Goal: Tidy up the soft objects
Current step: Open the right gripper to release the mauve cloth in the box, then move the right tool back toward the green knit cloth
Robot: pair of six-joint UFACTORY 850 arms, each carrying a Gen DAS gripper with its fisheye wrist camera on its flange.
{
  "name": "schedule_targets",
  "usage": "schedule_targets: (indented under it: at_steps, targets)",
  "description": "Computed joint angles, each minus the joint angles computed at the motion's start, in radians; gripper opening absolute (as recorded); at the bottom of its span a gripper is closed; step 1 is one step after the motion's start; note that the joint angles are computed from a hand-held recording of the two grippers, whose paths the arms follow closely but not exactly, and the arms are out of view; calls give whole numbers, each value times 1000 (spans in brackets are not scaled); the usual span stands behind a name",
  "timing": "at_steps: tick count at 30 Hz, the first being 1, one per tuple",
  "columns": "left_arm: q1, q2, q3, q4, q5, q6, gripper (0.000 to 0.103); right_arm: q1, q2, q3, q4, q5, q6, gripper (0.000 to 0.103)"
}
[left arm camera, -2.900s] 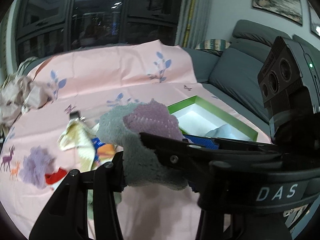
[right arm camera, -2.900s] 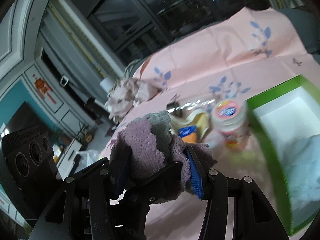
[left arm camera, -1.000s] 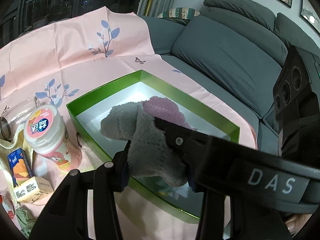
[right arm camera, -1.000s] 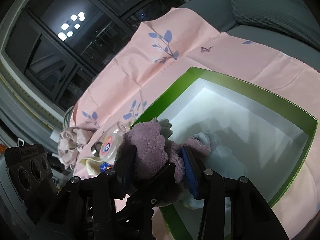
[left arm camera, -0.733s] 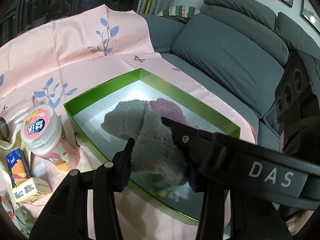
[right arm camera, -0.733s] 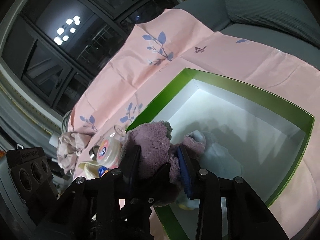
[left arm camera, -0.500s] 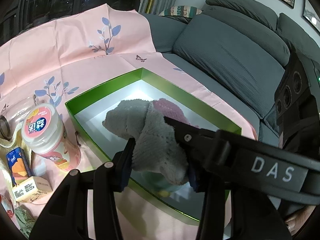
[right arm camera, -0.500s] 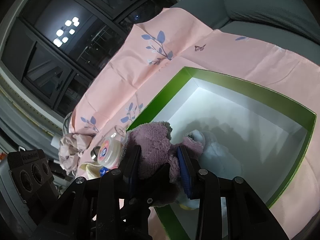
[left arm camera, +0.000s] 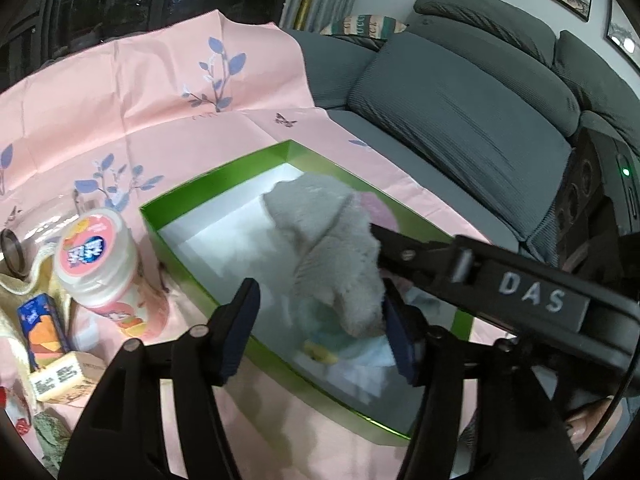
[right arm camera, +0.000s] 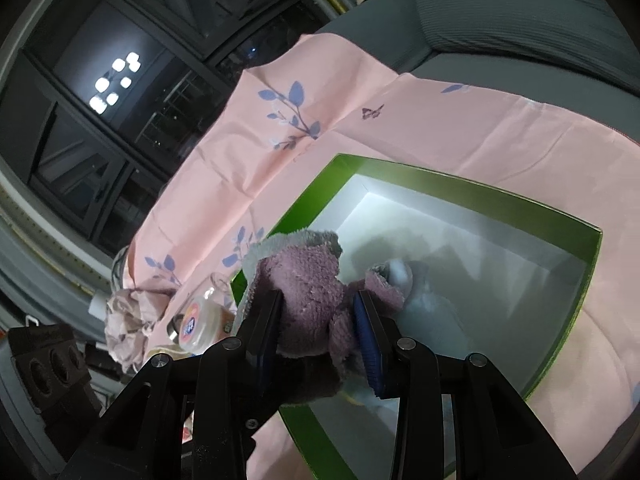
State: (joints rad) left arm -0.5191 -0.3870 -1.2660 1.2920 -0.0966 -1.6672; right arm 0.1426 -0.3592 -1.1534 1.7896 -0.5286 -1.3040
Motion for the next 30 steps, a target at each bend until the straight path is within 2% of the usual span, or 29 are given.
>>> schedule_targets:
  at_steps: [3,7,10,12,16,18,20,23,24,27,30]
  targets:
    - [5,15,18,130,6,-142,63,-6,8,13,59,-16,-46,39]
    - [4,38,41,293,-17,-313,68,-2,24,28,134,12,-111,39]
    - [2,64,68,436,-45,-461,79,2,30,33,186,33,-152,40]
    - [4,83,88,576,-52,-605,82,2,30,35,201,30,-160,52]
    - [3,129,131,714,-73,-749,90,5,33,36,223,24,-189,64]
    - [1,161,167,815,-99,-852,91,8,36,39,243,14,-213,79]
    - [0,189,196,827,-121,-871,92,7,35,41,255,-21,-224,85]
    - [3,237,248,863,-153,-924,102,7,30,36,238,-81,-215,91]
    - [3,256,270,876,-170,-944,102,9,29,35,236,-88,-216,93]
    - [2,302,322,852,-218,-936,102,27,35,31,231,-70,-233,94]
    - [5,342,367,763,-250,-867,102,54,46,31,244,-21,-279,96]
